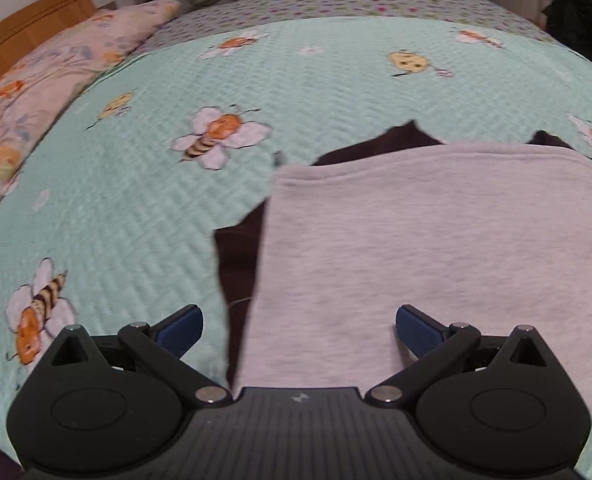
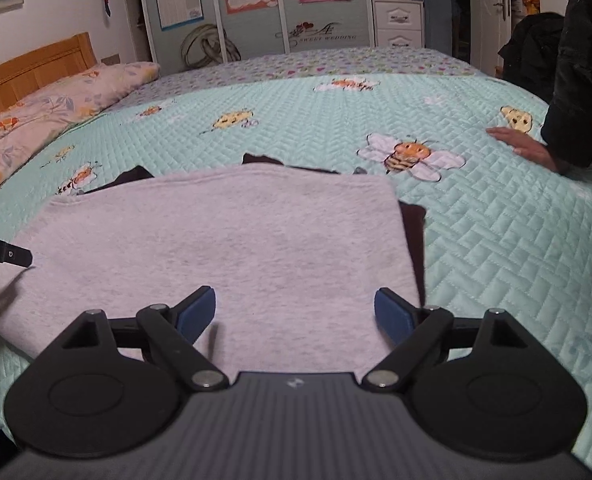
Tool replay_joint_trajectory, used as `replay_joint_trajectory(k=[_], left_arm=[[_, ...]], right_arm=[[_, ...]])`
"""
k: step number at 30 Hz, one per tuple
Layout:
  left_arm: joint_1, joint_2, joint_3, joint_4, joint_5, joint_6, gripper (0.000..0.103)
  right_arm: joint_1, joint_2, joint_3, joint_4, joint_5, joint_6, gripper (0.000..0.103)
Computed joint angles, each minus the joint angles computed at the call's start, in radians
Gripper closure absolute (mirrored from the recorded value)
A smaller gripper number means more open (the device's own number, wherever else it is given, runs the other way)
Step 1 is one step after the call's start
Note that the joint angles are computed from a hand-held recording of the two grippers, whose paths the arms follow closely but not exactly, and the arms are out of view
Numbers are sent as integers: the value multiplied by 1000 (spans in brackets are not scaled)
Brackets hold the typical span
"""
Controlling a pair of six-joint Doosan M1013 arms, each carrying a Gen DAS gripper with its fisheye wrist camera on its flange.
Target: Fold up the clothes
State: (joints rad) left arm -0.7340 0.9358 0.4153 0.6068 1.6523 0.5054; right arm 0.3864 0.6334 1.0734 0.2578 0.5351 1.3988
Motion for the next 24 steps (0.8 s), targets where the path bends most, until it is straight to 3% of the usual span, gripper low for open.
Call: replay_joint_trajectory(k=[4,13,20,24], left_arm=[[7,-24,43,-3,-7,-34,1],[12,-19,33,-36,-60,-18,1],[16,32,-49,-63,-33,55,1],[23,16,-9,-91,-63,26,0]], right_arm=[[-1,2,-11,-18,-4,15,13],[1,43,-81,159,54,-122,13],[3,72,-108,93,109,-50,13],[0,69,-93,105,98,-92,13]])
